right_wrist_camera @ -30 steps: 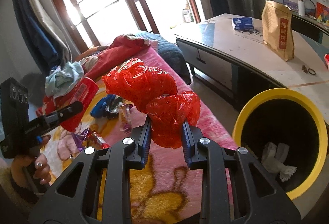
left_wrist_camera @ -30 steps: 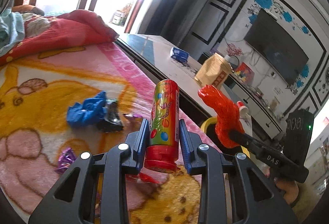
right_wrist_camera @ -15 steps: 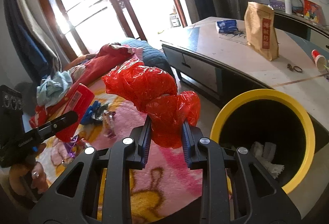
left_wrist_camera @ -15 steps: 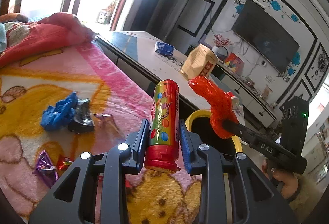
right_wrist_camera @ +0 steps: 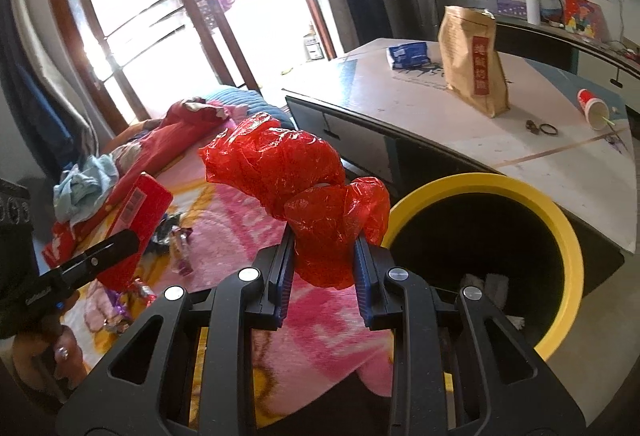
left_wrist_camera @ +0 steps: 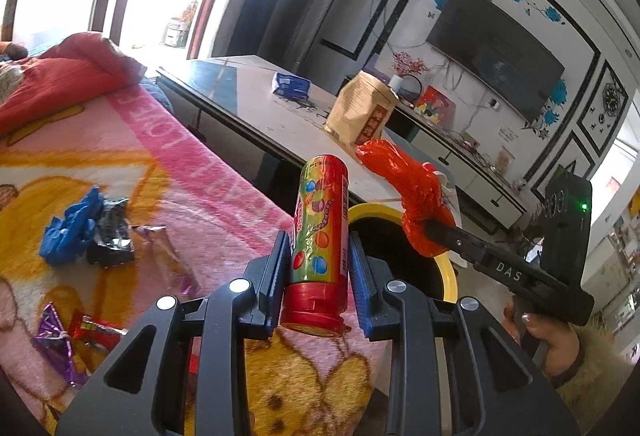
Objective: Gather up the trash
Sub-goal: 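Carry the red bag and red tube in both tools over the yellow bin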
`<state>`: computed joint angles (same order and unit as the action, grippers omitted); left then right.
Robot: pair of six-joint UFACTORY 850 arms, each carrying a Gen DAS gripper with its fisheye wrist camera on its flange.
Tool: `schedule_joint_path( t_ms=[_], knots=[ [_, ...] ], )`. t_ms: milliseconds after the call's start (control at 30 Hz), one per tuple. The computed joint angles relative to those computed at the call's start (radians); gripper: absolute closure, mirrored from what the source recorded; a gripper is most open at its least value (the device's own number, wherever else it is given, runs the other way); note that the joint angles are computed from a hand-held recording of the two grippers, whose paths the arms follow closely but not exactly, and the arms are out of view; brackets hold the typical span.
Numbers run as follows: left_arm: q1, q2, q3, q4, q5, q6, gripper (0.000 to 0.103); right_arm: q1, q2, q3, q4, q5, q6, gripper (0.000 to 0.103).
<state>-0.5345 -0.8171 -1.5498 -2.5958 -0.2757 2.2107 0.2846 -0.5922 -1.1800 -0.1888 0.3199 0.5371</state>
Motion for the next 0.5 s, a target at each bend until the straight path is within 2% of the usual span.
schedule_joint_path(
  t_ms=[500],
  knots=[
    [-0.032, -0.073, -0.114, 0.253, 0.024, -0.207, 0.075, -0.044, 0.020, 0.043, 0.247, -0.020, -0.188, 0.083]
  ],
)
